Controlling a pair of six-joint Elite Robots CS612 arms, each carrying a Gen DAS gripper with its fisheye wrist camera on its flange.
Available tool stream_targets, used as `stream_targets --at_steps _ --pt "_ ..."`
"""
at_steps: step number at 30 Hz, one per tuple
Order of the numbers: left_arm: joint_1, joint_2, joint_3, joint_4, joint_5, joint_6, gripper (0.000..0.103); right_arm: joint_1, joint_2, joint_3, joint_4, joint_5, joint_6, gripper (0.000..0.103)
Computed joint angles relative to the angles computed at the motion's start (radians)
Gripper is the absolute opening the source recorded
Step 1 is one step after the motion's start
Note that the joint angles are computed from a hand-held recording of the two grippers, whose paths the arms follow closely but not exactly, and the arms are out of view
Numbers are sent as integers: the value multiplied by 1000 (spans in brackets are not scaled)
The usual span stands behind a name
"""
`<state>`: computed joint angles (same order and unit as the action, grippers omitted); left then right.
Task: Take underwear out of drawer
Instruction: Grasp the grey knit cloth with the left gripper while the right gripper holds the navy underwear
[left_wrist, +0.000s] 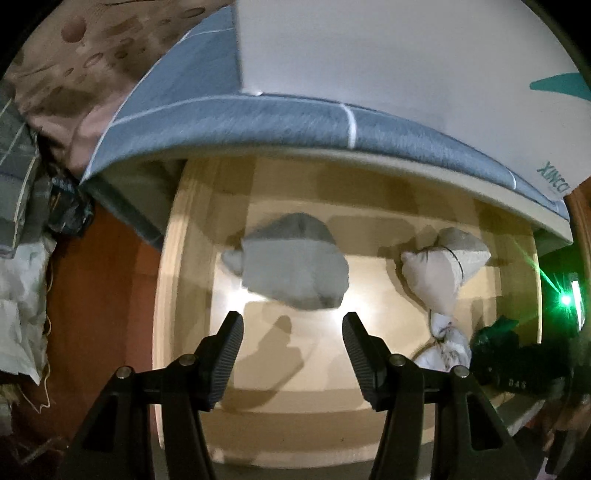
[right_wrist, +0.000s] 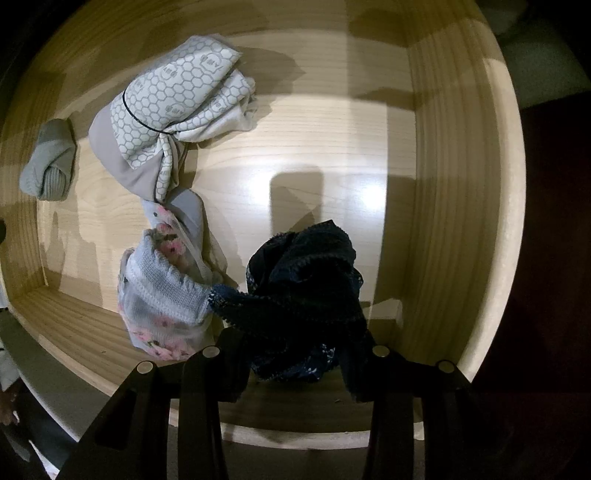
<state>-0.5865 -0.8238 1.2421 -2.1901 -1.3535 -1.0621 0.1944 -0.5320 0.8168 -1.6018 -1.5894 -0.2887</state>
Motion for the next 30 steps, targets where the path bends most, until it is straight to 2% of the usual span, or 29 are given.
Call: stream_targets --at_steps 10,18,20,30 --pt "27 53 -65 16 -42 10 57 -2 -1 5 -1 9 6 38" --pt "44 104 -136 99 -76 8 57 -4 3 1 3 17 7 38" --pt "50 116 -151 119 -105 1 57 -4 4 0 3 16 6 38" --pt "62 125 -153 127 -156 10 59 -6 12 -16 19 35 4 40"
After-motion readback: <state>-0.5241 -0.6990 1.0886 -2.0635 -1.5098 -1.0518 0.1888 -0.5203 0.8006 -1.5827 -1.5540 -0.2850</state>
